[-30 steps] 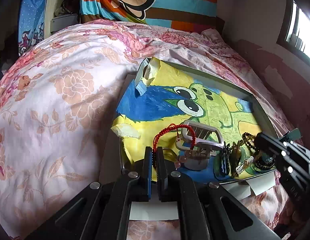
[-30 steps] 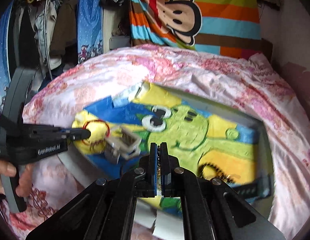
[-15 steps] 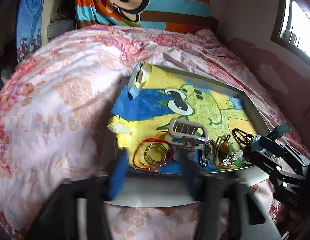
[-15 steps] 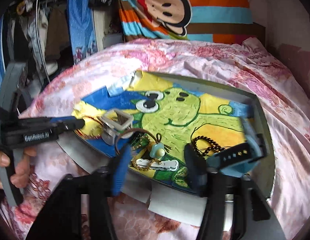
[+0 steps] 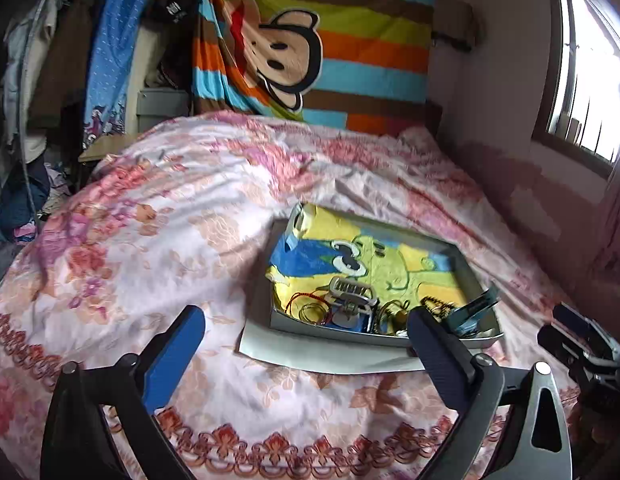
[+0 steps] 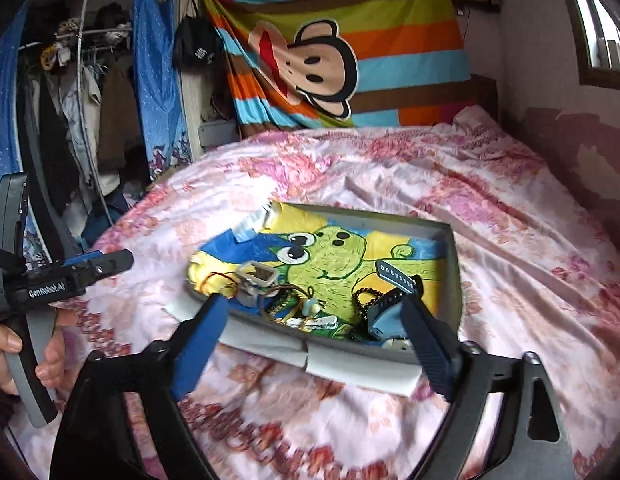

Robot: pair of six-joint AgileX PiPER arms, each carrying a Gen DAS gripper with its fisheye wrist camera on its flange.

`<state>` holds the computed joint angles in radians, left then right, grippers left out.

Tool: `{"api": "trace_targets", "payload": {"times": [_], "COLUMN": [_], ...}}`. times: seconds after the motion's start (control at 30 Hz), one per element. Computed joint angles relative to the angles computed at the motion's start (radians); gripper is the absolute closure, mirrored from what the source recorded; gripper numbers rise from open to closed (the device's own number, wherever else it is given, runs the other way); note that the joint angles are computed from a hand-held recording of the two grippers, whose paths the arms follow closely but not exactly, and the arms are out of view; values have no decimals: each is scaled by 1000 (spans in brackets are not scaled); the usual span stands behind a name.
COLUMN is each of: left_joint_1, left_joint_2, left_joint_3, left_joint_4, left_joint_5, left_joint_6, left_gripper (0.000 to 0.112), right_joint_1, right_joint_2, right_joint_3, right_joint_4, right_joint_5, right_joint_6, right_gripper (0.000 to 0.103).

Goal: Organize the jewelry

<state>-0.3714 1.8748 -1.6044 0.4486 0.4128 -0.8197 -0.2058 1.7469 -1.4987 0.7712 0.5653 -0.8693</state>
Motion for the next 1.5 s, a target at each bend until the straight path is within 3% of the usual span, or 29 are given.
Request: {"api": "trace_targets", "payload": {"times": [0.17, 0.3, 0.43, 0.63, 0.83, 1.03, 1.23, 1.5], "left_joint_1": [-50, -130, -241, -402, -482, -571, -590, -610], "left_joint_2": [-209, -358, -477, -580, -603, -600, -587, -592], "left_joint_3": [211, 360, 501, 685, 818, 876, 893, 910], "left_joint_4": [247, 502, 735, 909, 978, 973, 1005, 1034], "left_joint_5": [-27, 14, 114, 298, 379, 475, 483, 499], "left_joint_6": [-278, -506, -713, -905, -1061, -1065, -1097, -1141], "left_gripper": [9, 9, 9, 9, 9, 9, 9, 9], "right_joint_1": [-39, -68, -115, -192, -261, -319, -364, -332], "right_joint_2": [-174, -326, -480, -669, -779, -859, -871, -861], "right_joint_3": [165, 310, 452, 645, 777, 886, 940, 950], "right_joint_4": [129, 237, 350, 479, 525, 585, 595, 611], "right_joint_5": [13, 16, 50, 87, 109, 110, 126, 63], "right_joint_6": [-116, -210, -296, -411, -497, -604, -629, -631], "right_gripper": [2, 2, 2, 2, 2, 2, 2, 2]}}
